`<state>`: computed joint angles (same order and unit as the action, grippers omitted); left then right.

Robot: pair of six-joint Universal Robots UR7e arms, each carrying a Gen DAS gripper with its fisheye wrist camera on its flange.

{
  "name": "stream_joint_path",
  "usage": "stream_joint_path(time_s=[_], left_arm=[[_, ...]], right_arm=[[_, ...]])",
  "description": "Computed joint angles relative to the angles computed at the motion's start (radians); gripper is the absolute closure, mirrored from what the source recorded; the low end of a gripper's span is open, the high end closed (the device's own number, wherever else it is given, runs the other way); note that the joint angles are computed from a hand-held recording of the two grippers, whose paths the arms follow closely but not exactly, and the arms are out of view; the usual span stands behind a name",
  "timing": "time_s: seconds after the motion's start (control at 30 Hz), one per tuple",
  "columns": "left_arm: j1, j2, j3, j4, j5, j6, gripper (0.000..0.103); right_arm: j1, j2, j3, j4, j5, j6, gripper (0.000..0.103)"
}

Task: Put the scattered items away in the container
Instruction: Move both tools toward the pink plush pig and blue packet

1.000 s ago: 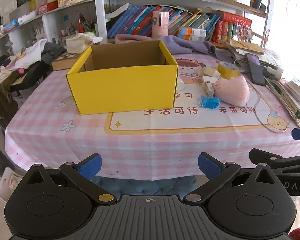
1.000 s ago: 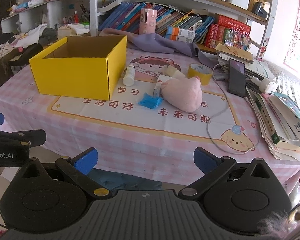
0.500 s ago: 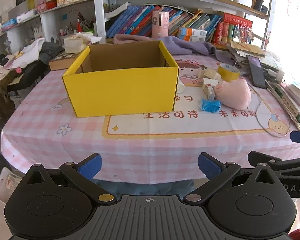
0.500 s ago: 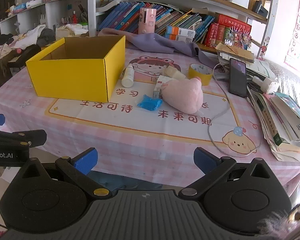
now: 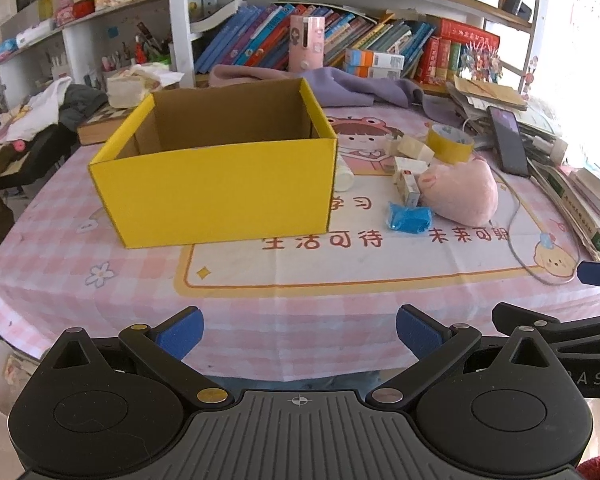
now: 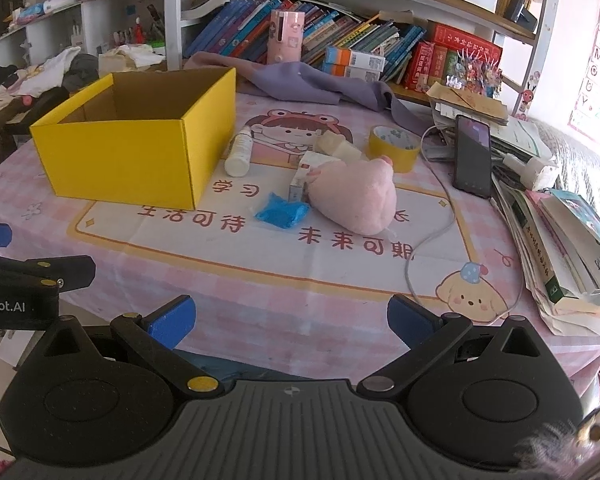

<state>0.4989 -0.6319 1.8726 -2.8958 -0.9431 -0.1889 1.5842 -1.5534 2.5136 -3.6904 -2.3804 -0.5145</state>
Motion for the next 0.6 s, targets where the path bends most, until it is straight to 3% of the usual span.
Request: stream_joint_path(time_s=[0.43, 0.6], left_arm=[[0.001, 0.115, -0.144, 0.038, -0.033, 0.019, 0.0], [-0.001, 0.166, -0.211, 0.056, -0.051, 0.014, 0.001]], right_arm=[[-0.129, -0.076, -0.039, 0.019, 0.086, -0.055, 0.0], [-0.186, -0.111, -0.072, 0.084, 0.143, -0.088, 0.002]])
